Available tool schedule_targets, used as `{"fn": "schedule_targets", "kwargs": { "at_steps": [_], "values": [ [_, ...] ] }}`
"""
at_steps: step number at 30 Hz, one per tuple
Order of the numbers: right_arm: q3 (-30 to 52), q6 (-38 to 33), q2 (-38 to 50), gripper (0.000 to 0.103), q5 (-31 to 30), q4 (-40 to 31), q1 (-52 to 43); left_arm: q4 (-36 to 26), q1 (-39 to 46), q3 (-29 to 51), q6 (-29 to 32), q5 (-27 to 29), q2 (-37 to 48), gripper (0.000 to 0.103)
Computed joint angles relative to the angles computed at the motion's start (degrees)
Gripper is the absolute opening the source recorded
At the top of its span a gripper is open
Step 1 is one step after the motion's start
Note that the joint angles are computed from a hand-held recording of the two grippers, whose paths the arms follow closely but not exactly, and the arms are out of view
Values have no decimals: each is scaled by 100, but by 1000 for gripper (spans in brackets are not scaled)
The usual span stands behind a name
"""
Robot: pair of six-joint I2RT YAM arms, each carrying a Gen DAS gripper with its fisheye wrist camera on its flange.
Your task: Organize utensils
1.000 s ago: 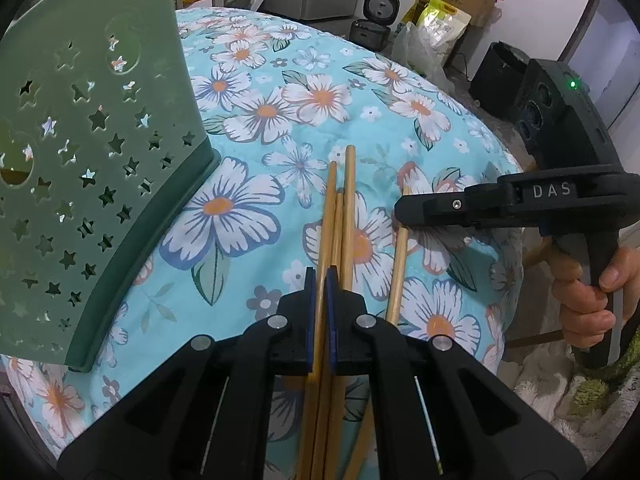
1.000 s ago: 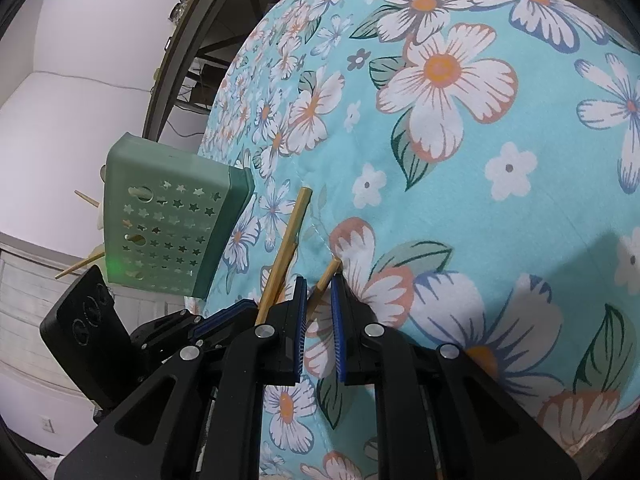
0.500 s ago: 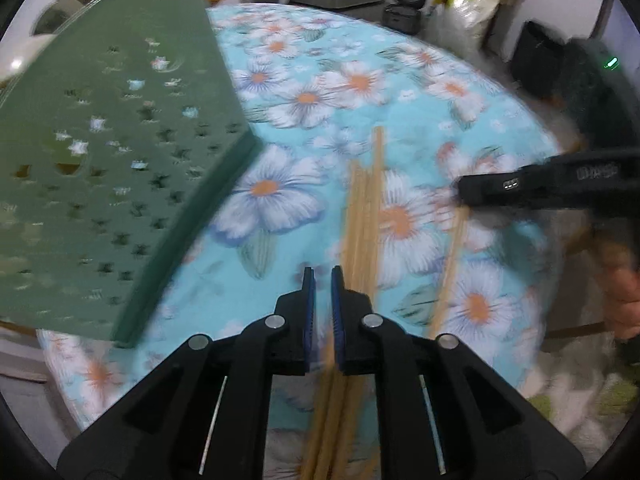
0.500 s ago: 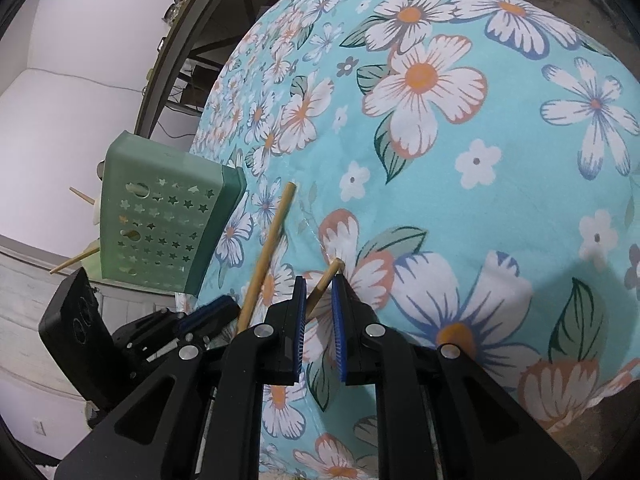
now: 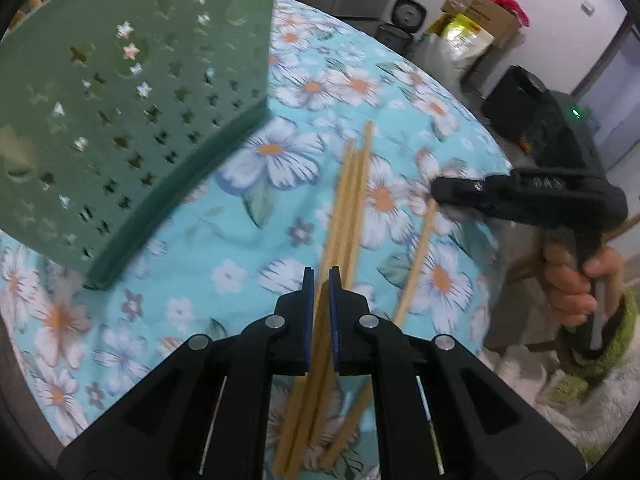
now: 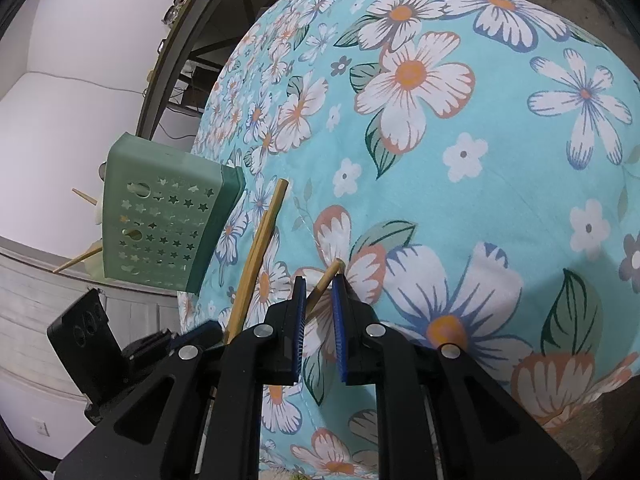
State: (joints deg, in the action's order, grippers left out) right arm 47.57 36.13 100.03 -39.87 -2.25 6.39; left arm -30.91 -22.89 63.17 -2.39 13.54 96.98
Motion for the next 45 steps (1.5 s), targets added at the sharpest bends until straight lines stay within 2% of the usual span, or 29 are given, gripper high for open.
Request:
{"fn": "schedule_targets", "kwargs": {
  "at_steps": [6,13,22,26,28,30,32,35,37,38,41,45],
  "values": [
    [0,0,-2,13,-16,-8,-12,35,15,-84,6,69,20,7],
    [-4,19,-7,13,0,4,-9,114,119,-31,-74,530,223,12],
    [-3,42,-3,13,18,14,10,218,416,-321,-382,1060,-37,5],
    [9,29,8,13,13,1,0,196,448,-529,-509,847,-288,5],
    [13,19,12,13,12,-6,-1,13,460,-575,-479,540,-448,5],
    [13,16,19,13,8,2,-5,-212,401,-586,-369,-46,-621,5],
    [11,25,13,13,8,1,-3,-362,436,-585,-210,-314,-688,5],
    [18,20,19,13,6,-5,-3,-485,531,-532,-61,-331,-698,6],
    [13,28,15,13,8,1,0,-441,592,-477,-7,-264,-699,19],
    [11,28,19,13,4,6,-2,-373,593,-421,4,-253,-666,22],
    [16,20,23,13,4,1,-3,-141,556,-169,66,-191,-388,23],
    [11,9,29,13,-9,5,-9,28,339,389,45,-607,271,23]
  ]
}}
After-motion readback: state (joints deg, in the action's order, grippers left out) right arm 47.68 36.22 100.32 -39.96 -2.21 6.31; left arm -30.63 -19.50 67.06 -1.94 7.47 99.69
